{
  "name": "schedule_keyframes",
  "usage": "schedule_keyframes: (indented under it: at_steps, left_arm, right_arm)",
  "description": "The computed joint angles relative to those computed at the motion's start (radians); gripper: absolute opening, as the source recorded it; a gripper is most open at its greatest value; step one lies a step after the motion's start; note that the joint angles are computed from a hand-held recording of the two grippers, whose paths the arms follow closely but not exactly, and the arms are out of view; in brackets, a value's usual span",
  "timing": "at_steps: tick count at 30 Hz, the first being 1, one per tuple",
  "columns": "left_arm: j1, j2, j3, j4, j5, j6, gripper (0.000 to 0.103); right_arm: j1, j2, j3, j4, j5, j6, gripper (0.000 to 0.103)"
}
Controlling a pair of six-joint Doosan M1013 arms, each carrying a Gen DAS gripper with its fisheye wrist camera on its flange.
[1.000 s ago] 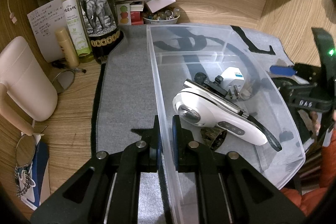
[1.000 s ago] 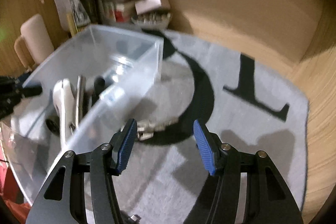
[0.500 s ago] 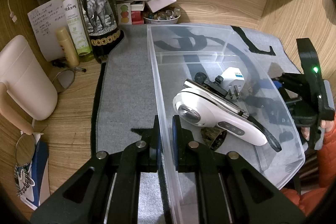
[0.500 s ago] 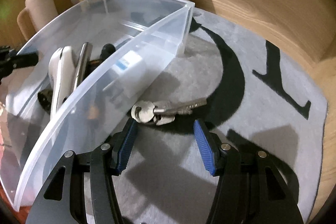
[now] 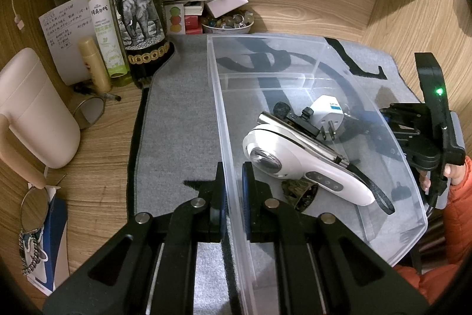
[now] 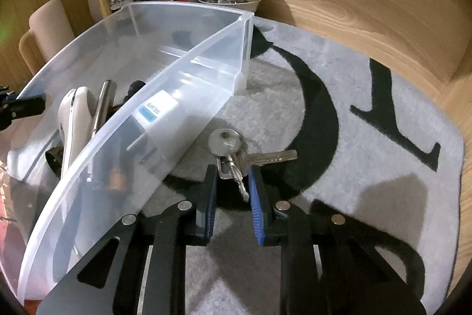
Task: Organize rigid objects
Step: 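Reach the right tool to the keys on the rug and grasp them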
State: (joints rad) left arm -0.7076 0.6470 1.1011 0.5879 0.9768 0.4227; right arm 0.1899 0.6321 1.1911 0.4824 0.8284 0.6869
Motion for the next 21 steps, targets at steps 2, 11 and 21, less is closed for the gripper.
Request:
schedule_keyframes:
  at_steps: [2, 11, 21]
  left_arm:
    - [0.000, 0.000, 0.000, 0.000, 0.000, -0.001, 0.008]
    - [0.000, -0.002, 0.002, 0.000, -0.002, -0.002, 0.008]
    - [0.000, -0.002, 0.002, 0.000, -0.002, -0.002, 0.008]
  right_arm:
    - [-0.002, -0.006, 0.009, 0.002, -0.008, -0.003, 0.019]
    - [-0.020, -0.042, 0.051, 0.031, -0.042, -0.018, 0.009]
    - [-0.028, -0.057, 0.046, -0.020, 0.019, 0.031, 0.024]
